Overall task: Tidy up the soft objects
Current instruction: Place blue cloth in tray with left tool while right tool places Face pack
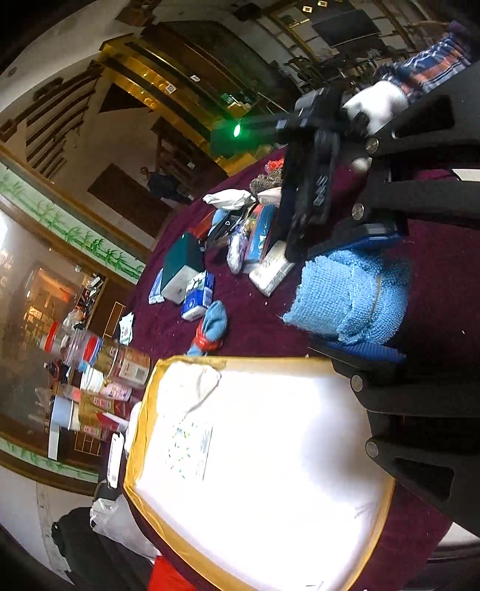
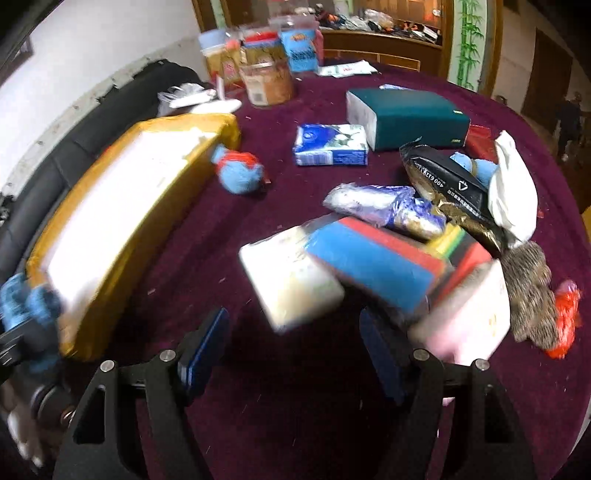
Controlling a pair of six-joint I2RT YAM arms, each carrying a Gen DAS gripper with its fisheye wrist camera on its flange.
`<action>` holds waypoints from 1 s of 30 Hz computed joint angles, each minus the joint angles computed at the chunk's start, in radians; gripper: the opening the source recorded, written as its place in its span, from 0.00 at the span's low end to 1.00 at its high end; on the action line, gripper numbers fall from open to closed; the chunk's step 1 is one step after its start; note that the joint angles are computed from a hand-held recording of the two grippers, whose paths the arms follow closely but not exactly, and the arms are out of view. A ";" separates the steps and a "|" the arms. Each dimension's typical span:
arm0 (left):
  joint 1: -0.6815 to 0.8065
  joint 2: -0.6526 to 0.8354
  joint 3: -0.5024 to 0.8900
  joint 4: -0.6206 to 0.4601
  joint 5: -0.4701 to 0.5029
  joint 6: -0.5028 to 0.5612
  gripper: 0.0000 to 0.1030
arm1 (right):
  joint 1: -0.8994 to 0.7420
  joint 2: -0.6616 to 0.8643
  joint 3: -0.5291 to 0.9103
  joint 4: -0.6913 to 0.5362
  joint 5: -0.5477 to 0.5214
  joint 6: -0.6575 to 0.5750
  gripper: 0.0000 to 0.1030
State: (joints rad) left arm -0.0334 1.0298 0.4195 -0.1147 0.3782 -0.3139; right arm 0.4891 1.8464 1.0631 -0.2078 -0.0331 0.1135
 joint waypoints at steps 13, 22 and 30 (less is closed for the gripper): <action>0.253 -0.050 -0.001 -0.090 0.098 0.114 0.41 | 0.036 0.052 0.049 0.004 0.007 0.006 0.54; 0.412 0.213 0.225 -0.136 0.075 0.260 0.41 | 0.098 -0.097 0.071 -0.043 -0.063 0.029 0.54; 0.405 0.520 0.488 -0.123 -0.024 0.302 0.41 | 0.186 0.099 0.347 -0.146 -0.098 0.080 0.54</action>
